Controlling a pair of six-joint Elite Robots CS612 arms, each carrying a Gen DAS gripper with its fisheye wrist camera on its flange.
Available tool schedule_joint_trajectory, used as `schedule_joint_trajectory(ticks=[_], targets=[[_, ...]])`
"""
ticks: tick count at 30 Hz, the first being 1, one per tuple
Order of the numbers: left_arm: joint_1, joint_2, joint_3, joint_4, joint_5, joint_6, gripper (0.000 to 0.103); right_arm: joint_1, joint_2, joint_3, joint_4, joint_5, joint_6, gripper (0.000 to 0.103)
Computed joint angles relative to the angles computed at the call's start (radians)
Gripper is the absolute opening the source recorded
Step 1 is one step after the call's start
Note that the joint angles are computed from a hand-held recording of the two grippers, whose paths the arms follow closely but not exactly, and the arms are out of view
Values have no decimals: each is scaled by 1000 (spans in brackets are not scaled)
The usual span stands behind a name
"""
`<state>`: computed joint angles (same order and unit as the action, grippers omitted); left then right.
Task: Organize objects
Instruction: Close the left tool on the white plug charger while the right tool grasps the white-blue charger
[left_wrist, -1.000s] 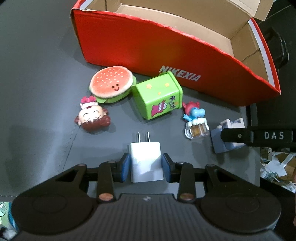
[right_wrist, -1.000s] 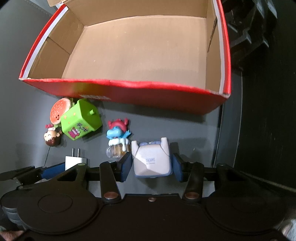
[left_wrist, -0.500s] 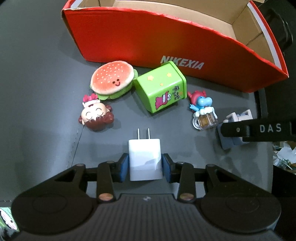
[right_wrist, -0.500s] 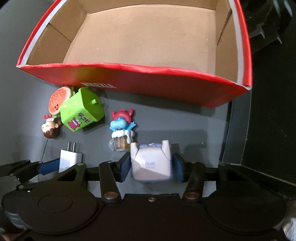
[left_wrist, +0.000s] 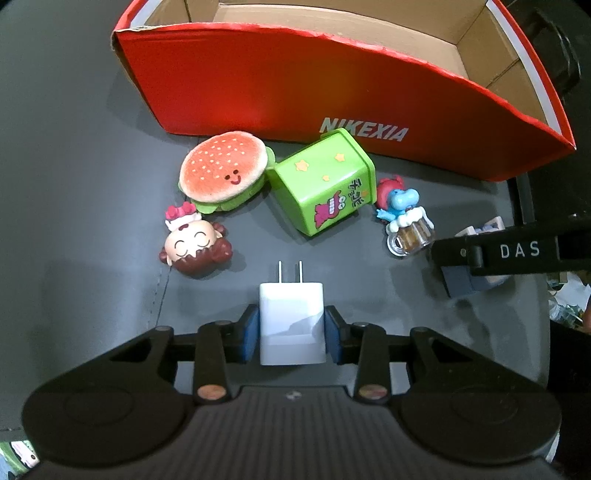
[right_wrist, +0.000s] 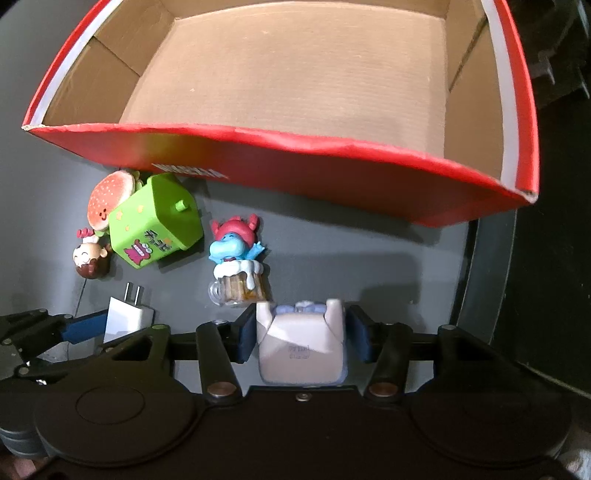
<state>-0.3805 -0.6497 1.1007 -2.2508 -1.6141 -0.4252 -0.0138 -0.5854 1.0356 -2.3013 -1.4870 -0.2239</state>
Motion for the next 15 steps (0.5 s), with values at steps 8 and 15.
schedule_joint_trajectory(ticks=[8, 15], targets=[[4, -10, 19, -29, 2, -16, 36, -14, -18, 18, -3, 55, 14, 44], [9, -29, 35, -63, 10, -18, 36, -21, -38, 42, -25, 100, 36, 44]])
